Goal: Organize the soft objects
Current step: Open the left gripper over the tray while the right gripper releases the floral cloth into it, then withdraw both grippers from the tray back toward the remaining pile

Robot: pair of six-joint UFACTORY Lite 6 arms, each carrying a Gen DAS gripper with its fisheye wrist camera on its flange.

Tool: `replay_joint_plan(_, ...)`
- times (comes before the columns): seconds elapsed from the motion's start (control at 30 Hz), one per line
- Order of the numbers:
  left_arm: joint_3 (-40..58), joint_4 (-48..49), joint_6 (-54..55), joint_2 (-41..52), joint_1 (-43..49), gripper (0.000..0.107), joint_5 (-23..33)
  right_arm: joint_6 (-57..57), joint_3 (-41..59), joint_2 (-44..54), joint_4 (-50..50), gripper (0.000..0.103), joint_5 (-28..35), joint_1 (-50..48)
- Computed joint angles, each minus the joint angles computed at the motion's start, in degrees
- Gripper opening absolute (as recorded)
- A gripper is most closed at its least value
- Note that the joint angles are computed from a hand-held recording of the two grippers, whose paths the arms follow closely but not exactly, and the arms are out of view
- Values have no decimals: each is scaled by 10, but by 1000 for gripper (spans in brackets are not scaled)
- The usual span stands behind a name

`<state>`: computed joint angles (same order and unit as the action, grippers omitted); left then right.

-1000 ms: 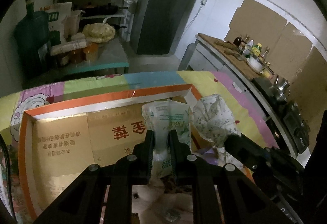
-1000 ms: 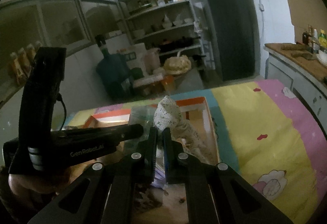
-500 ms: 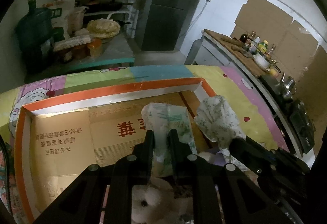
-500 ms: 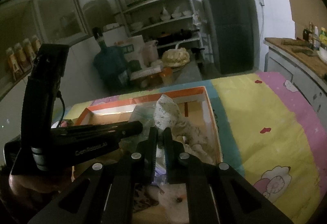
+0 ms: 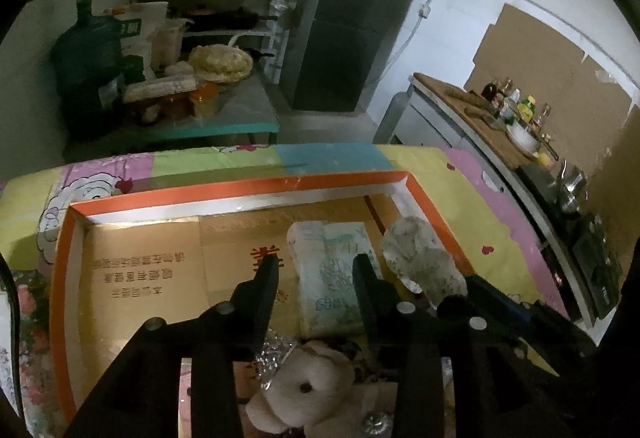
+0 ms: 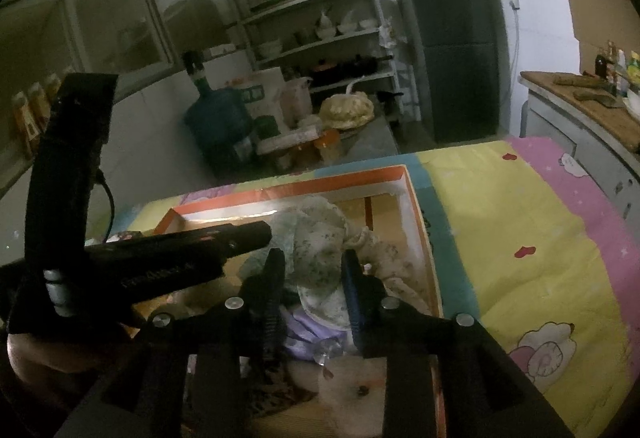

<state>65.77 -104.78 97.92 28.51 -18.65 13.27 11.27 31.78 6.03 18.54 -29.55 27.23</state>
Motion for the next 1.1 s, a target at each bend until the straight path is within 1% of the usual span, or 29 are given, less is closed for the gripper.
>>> replay_joint_plan(0.13,-19,-8,3,-24,7,39,7,12,-3,-1,-12,31,-5,-3)
replay_joint_plan(0.3,-54,-70,72,-64,10,39,14,27,-16,-11,-27,33,-19,0)
replay_joint_plan(0.33,-60,-82,85,-71,10,39,14,24,-16,-11,-21,34,-20,4)
replay_joint_plan(0.4,-81,-129,136,-93,10,39,12,15,-19,-14,-8,41,-24,11)
replay_joint_plan(0.47,-102,-173,187,-116,10,39,10,3,-23,-21,14,43,-28,22)
replay_joint_plan(0.57,-128,-211,234,-148,11,39,10,-14,-29,-31,42,44,-34,37)
replay_joint_plan(0.73,-176,-297,330,-208,9,39,7,-58,-43,-55,114,50,-39,76)
replay_joint_plan(0.9,-225,-371,417,-268,10,39,7,-109,-59,-82,203,56,-57,127)
replay_joint_plan(0.97,-243,-391,442,-290,10,39,8,-119,-63,-90,224,56,-61,141)
replay_joint_plan(1.1,-272,-374,431,-326,18,39,14,-143,-69,-105,271,56,-68,172)
